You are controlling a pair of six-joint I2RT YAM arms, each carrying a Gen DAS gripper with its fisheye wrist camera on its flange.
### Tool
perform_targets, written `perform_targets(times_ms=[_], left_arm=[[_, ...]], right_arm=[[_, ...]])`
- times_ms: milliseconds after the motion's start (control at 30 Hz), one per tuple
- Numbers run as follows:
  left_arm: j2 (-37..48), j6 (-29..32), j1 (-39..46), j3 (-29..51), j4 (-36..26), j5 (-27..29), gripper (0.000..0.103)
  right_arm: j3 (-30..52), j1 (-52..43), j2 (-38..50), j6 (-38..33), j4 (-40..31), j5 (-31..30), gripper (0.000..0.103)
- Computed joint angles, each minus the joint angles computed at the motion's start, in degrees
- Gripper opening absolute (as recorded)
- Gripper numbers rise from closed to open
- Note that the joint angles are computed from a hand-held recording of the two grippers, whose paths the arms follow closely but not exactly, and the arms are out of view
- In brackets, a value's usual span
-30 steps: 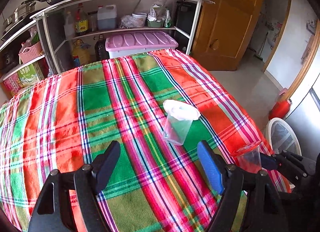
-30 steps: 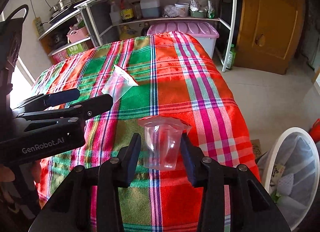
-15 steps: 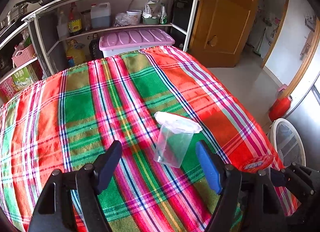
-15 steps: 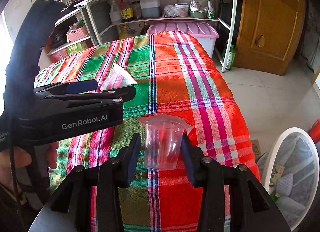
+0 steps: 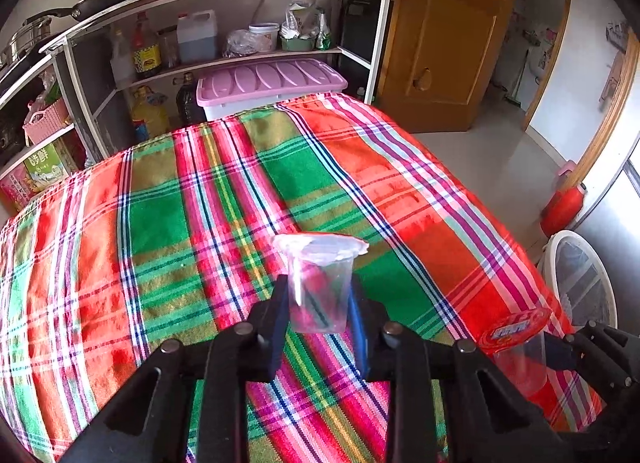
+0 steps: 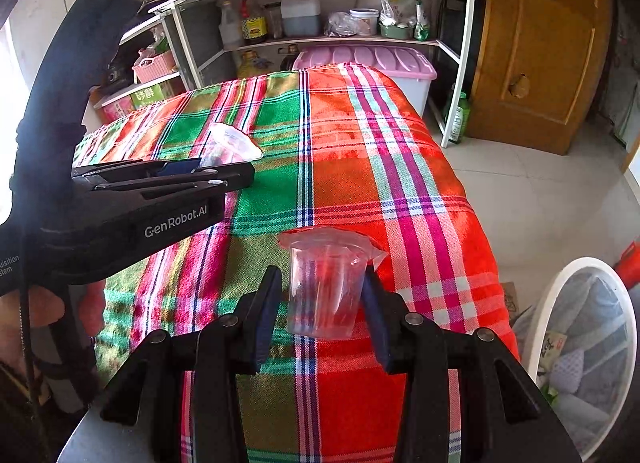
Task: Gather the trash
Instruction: 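Grasp the white-lidded clear cup with the left tool while the right tool grasps the red-lidded cup, then carry both plastic cups over the white bin with both tools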
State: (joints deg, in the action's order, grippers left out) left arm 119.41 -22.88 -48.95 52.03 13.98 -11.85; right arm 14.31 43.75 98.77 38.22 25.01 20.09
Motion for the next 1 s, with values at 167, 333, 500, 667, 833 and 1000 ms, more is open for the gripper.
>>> perform_targets(times_ms=[167, 333, 500, 667, 833, 1000], left_arm=[[-0.9, -0.5, -0.4, -1.1, -0.1, 0.0, 0.028], [-3.3, -1.7, -0.6, -4.5, 1.3, 0.0, 0.028], [-5.5, -2.8, -0.8, -8.2, 2.5, -0.4, 0.028], [-8.6, -4.8, -1.7, -13.6, 5.0, -1.2, 0.028], [-10.8, -7.4, -3.4, -18.1, 7.1, -2.5, 0.028], [-12.6, -9.4, -5.1, -20.8, 7.8, -2.6, 0.028]], right_arm=[[0.1, 0.0, 0.2, 0.1, 0.1, 0.0, 0.041], [0.1, 0.2, 0.0, 0.3, 0.0, 0.3, 0.041], [0.2, 1.7, 0.2, 1.2, -0.2, 1.4, 0.041], [-0.4, 2.5, 0.5, 1.7, 1.3, 1.7, 0.034], [-1.1, 3.7, 0.4, 2.8, 2.0, 2.3, 0.031], [-1.2, 4.5, 0.3, 3.0, 2.3, 2.5, 0.03]])
